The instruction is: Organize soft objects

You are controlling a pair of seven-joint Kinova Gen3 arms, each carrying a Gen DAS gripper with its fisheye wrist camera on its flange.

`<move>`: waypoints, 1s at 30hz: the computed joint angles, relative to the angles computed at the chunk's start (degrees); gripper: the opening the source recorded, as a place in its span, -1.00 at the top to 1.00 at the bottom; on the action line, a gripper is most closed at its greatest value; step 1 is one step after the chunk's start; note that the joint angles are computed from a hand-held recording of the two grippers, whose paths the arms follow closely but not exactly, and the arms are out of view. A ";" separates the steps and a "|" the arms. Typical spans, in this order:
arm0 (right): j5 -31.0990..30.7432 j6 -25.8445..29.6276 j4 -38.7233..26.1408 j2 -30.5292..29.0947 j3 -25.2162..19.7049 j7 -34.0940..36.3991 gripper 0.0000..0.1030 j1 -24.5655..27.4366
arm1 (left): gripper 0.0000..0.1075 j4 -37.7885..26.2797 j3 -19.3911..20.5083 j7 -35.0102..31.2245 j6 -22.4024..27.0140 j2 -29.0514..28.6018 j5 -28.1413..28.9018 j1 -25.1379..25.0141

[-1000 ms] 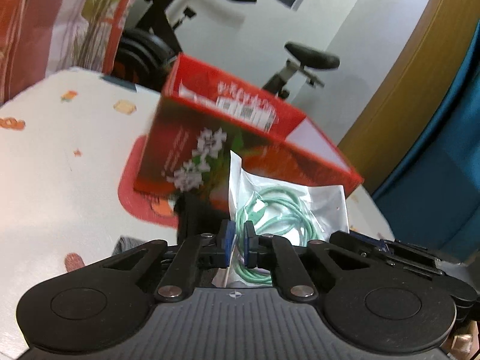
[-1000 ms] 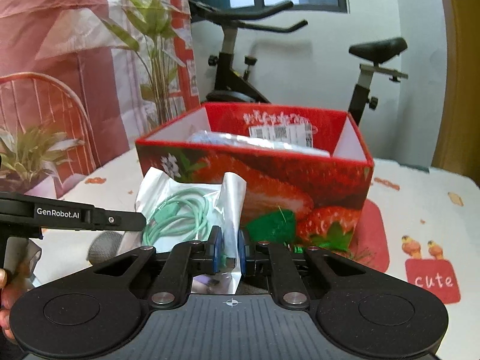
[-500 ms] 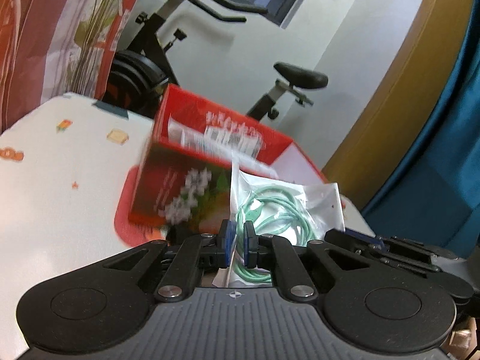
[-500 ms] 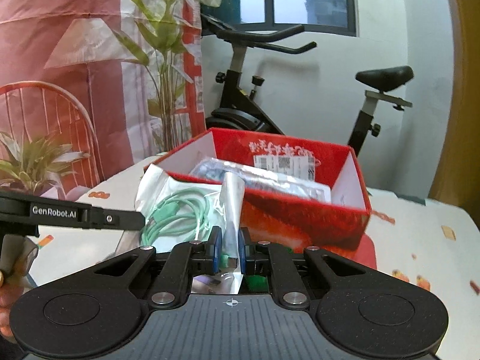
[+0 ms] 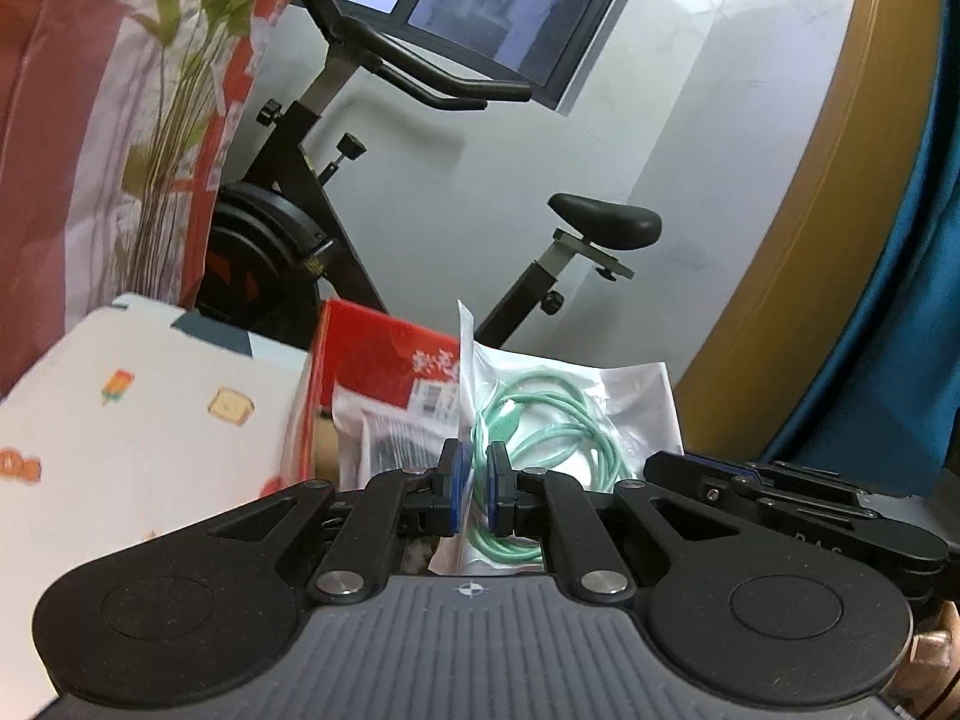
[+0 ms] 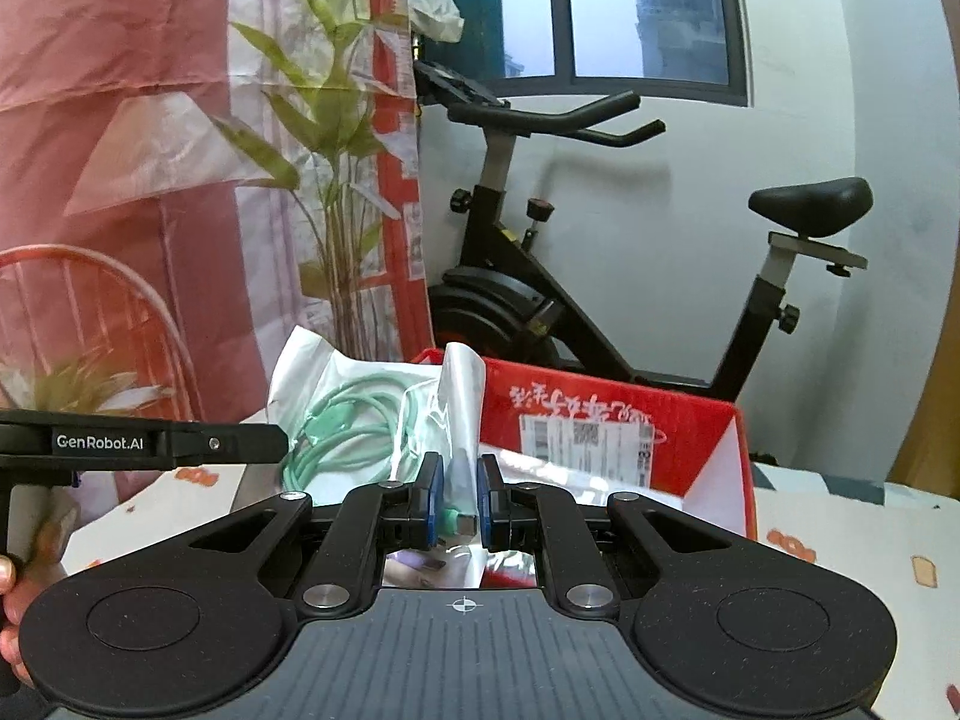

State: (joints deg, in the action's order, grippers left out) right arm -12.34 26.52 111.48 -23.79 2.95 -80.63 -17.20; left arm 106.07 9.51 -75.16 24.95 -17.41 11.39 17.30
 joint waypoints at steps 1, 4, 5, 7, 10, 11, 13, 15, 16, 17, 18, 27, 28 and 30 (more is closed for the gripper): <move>-0.19 -0.41 -0.48 0.94 0.32 0.03 0.78 -0.22 | 0.83 -0.75 0.44 0.27 0.44 0.59 -0.74 -0.74; -1.04 -1.69 -1.72 3.81 1.46 0.86 0.78 -1.17 | 0.83 -2.61 2.90 2.00 1.11 2.60 -4.19 -3.33; -1.26 -1.93 -2.06 4.68 1.68 1.20 0.78 -1.24 | 0.83 -2.96 2.68 2.01 1.32 3.09 -4.42 -3.22; -2.86 -1.66 -2.94 6.28 3.26 2.31 0.78 -2.03 | 0.83 -3.92 1.47 1.39 1.80 4.40 -3.80 -2.43; -7.61 -0.04 -4.40 8.38 6.75 5.41 0.78 -3.47 | 0.83 -5.44 -0.04 -0.36 3.02 6.12 -2.71 -1.46; -9.33 0.72 -4.99 9.23 7.80 6.77 0.78 -3.64 | 0.83 -6.12 -0.13 -0.87 3.37 6.92 -2.68 -1.40; -12.09 2.54 -6.16 10.89 9.10 9.12 0.78 -3.28 | 0.83 -8.25 -0.15 -1.31 6.14 8.63 -2.64 -1.44; -13.45 4.31 -7.21 12.51 8.99 9.56 0.75 -1.70 | 0.83 -10.88 -0.97 -1.75 9.85 10.58 -0.38 -1.32; -14.13 4.53 -7.24 12.99 8.66 9.40 0.74 -0.84 | 0.83 -11.70 -1.31 -2.22 11.03 11.32 0.88 -1.32; -15.05 5.36 -7.67 13.88 8.62 9.32 0.74 -0.04 | 0.83 -12.49 -1.39 -2.97 11.94 12.09 1.58 -1.31; -16.78 6.74 -8.28 14.98 9.18 10.00 0.75 0.50 | 0.83 -13.01 -1.36 -4.26 12.49 12.69 1.99 -1.24; -18.55 14.82 -13.48 22.59 5.56 7.80 0.75 7.38 | 0.83 -16.64 -0.46 -4.98 17.59 16.93 0.03 -1.70; -18.23 15.54 -14.06 23.25 4.90 7.41 0.75 8.07 | 0.83 -16.77 -0.58 -5.62 18.02 17.06 0.45 -1.86; -17.05 18.02 -15.91 24.80 3.53 6.33 0.69 9.35 | 0.83 -18.56 -0.31 -5.50 19.51 18.24 -0.42 -1.76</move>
